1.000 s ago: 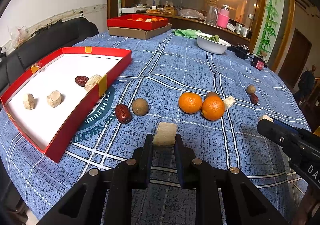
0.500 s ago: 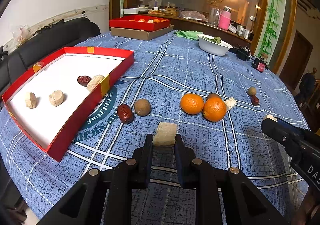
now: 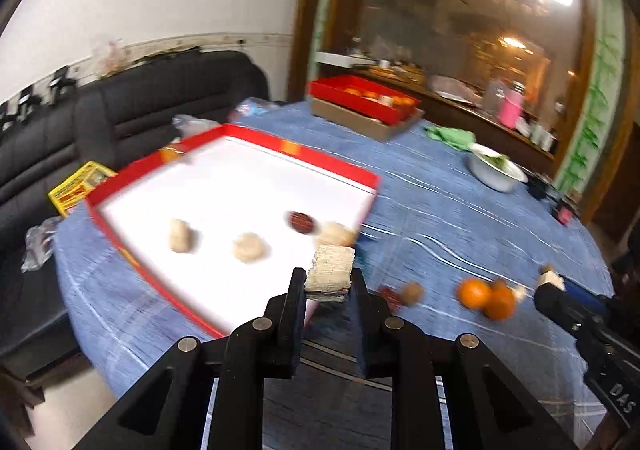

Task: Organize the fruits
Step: 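Carry both cubes over the tray and open the left gripper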

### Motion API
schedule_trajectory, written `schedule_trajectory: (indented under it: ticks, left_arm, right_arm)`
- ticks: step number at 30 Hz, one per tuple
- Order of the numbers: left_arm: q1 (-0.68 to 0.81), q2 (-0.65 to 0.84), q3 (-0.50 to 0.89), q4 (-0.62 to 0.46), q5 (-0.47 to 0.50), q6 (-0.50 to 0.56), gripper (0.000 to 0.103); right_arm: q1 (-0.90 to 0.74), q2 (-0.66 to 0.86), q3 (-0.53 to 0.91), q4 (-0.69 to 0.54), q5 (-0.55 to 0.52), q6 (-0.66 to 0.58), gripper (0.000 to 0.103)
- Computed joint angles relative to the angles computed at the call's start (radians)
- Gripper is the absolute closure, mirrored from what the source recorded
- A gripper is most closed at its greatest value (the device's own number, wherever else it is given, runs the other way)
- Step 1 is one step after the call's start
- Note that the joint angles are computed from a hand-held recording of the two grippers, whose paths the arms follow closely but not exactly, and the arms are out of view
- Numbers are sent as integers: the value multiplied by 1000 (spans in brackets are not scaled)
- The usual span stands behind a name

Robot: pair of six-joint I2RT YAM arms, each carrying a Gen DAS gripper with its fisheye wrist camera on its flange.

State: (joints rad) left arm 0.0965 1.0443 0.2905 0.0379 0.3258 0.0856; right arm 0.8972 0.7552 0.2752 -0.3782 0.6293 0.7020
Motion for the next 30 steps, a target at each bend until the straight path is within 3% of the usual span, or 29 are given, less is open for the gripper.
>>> schedule_trajectory:
  ticks: [4,8,12,20,30]
  left_arm:
    - [93,212,142,35,23,61,84]
    - [115,368,268,48,-29,85,84]
    - [119,505,386,31,-71,59,84]
    - [105,650,510,-4,-118,-23,84]
    - [109,719,545,23,-139,-38,84]
  right_arm:
    - [-54,226,85,227,-100,-144,79]
    - [-116,493,197,431,-216,-240,79]
    - [-166,706,327,514,-277,-277,79]
    - [-265,975,557,500,-377,-313,79]
    - [-334,1159,730,438,-431,-303,79]
